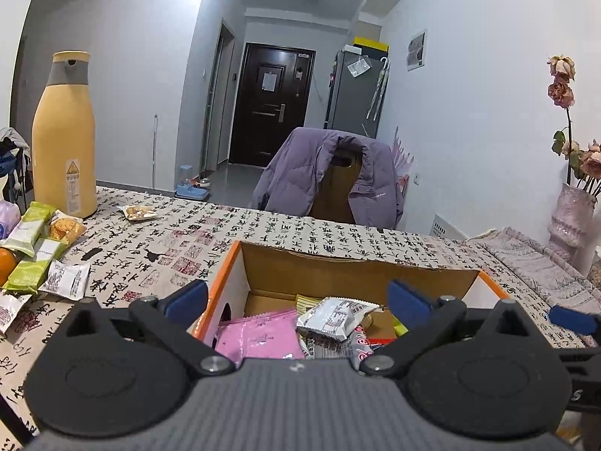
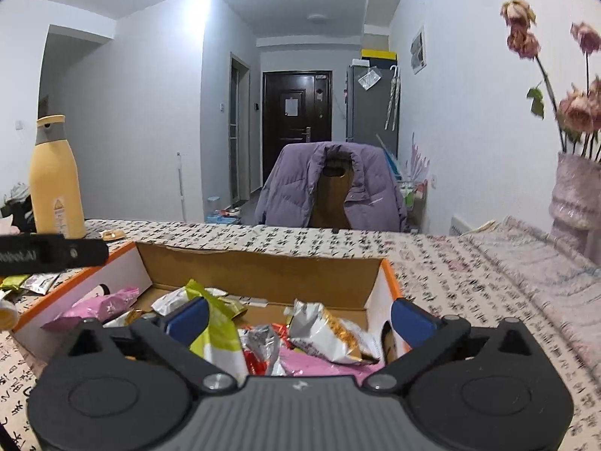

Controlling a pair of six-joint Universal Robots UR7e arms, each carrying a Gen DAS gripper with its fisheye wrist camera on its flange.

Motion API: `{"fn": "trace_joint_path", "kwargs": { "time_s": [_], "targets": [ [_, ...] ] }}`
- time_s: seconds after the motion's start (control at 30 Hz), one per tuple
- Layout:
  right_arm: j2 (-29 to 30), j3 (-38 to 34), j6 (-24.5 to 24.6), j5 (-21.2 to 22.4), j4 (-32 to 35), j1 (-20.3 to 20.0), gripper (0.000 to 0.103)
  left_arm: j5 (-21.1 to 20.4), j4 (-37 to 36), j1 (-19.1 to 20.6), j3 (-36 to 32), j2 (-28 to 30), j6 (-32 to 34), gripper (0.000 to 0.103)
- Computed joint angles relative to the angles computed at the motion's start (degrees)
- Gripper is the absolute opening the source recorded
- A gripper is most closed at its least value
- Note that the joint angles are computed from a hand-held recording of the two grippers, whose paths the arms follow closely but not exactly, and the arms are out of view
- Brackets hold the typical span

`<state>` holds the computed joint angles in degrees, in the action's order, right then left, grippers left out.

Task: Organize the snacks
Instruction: 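Lower both packets into the box and open both grippers, then withdraw both grippers from the box back toward the snack heap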

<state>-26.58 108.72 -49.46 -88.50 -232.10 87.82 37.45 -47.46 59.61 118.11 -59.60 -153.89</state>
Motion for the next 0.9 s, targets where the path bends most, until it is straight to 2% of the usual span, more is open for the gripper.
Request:
{"fn": "trace_joint_path", "kwargs": {
  "time_s": [0.23,0.33,0.4,0.73,0.9],
  "targets": [
    [-1.42,3.39,1.13,-3.77,-3.02,1.35,0.103,0.48,1.12,-0.19,-0.07,-0.04,-0.52,0.103],
    [-2.67,5.57,1.07,-4.58,-4.14,1.48,0.103,-0.85,3.48,-1.17,-0.91,0.05,-1.49,0.103],
    [-3.56,7.41,0.74,-4.32,-5.52,1.24,0.103,-1.16,4.62,-2.16,-0.6,-0.47,-1.85,0.103],
    [-5.94,15.14,1.86,-2.02,-11.08,-0.63,0.103,-6.79,1.18,-8.47,6.71,-2.76,0.55,0.103],
    [-6.44,19.71,2.37,0.57,-13.86,-2.65,0.103,-9.21,1.55,-10.43,10.43,-3.28,-1.58,0.103]
  ]
}}
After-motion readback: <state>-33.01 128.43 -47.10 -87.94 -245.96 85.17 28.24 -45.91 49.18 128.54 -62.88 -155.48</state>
